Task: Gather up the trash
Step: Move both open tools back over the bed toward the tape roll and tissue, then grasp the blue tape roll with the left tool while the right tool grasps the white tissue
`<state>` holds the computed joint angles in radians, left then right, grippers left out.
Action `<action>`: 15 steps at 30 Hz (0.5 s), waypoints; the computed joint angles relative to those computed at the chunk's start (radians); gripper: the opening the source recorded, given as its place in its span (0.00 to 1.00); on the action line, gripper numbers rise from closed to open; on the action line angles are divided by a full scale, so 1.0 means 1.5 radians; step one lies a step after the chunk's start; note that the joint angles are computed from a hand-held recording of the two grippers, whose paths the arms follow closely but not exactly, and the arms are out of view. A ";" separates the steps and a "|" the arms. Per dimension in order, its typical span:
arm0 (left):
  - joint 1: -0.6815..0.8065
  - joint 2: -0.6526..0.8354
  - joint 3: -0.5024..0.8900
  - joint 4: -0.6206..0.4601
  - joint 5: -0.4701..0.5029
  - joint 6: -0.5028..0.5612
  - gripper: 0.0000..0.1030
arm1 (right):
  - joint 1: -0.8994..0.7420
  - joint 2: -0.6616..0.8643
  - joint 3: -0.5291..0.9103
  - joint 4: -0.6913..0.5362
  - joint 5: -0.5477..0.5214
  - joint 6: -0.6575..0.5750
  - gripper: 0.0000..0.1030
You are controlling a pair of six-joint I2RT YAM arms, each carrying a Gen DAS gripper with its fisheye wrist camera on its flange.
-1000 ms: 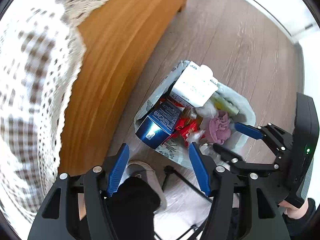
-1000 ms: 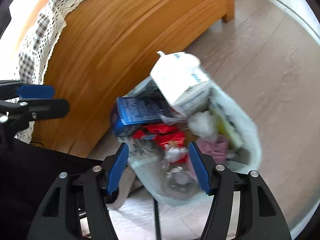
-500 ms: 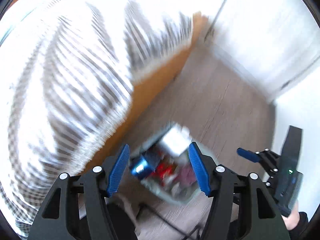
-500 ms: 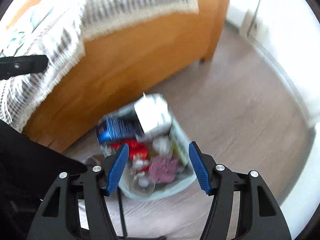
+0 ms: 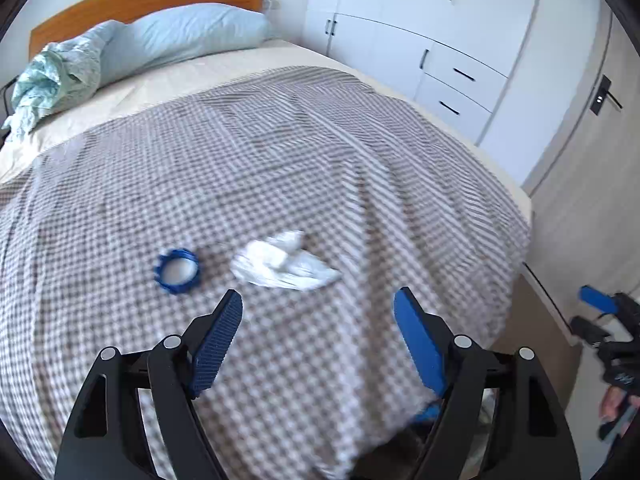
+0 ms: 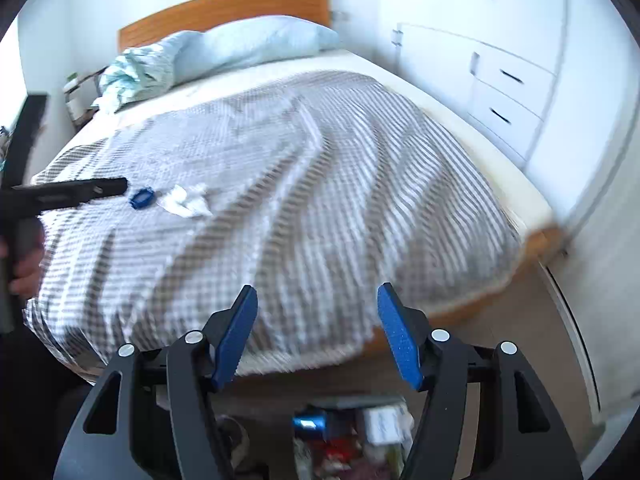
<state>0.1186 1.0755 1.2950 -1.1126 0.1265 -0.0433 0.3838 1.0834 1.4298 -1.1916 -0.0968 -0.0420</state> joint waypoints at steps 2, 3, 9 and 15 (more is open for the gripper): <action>0.150 0.031 -0.038 0.039 0.045 0.071 0.73 | 0.068 0.039 0.022 0.030 0.028 0.042 0.59; 0.221 0.056 -0.049 0.050 0.091 0.093 0.73 | 0.096 0.061 0.029 0.047 0.034 0.061 0.59; 0.316 0.191 -0.033 0.084 0.135 0.094 0.73 | 0.226 0.222 0.092 0.124 0.052 0.157 0.59; 0.249 0.291 0.000 0.091 0.101 0.091 0.73 | 0.287 0.423 0.217 0.150 0.050 0.205 0.59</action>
<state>0.4918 1.5114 1.2953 -0.9767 0.2786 0.0929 0.8147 1.7183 1.7555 -0.9664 -0.0215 0.2656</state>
